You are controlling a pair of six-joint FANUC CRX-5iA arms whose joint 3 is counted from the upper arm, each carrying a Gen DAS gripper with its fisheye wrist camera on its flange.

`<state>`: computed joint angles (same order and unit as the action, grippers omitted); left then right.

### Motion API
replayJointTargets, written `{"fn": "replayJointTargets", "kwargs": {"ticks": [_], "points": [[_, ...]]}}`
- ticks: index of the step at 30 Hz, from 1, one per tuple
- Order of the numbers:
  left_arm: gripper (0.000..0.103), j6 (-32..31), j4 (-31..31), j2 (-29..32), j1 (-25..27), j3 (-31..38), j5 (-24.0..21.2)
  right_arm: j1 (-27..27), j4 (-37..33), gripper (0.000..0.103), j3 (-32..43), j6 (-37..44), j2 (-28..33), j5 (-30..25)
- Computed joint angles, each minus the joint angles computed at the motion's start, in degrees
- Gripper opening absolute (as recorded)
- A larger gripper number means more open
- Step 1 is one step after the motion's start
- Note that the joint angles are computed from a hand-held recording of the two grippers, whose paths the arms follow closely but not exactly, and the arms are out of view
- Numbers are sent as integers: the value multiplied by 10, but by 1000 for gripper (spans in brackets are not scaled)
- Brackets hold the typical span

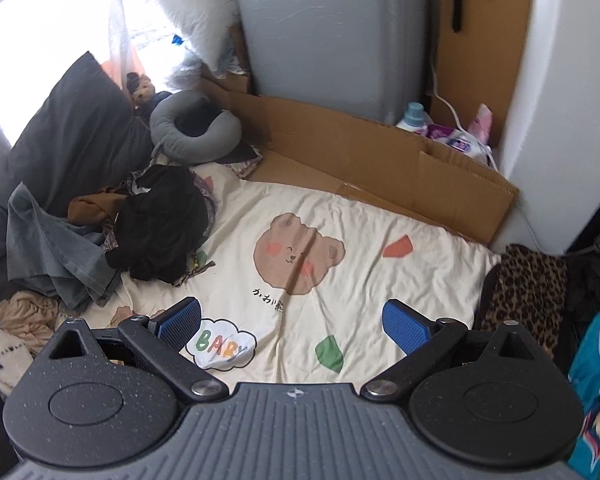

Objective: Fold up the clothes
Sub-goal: 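Move the left tool toward the black garment in the clothes pile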

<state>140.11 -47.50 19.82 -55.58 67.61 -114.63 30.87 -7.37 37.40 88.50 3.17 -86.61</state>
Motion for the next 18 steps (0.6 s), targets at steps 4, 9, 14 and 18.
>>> {"fn": "replayJointTargets", "kwargs": {"ticks": [4,9,14,18], "points": [[93,2,13,-17,22,-46,27,-7,-26,100,12,16,23,12],[88,21,29,-39,50,-104,69,-12,-48,100,15,38,46,38],[85,33,35,-50,75,-143,103,-10,-49,100,8,54,65,71],[80,41,47,-53,96,-169,129,-14,-59,100,5,64,82,88]]}}
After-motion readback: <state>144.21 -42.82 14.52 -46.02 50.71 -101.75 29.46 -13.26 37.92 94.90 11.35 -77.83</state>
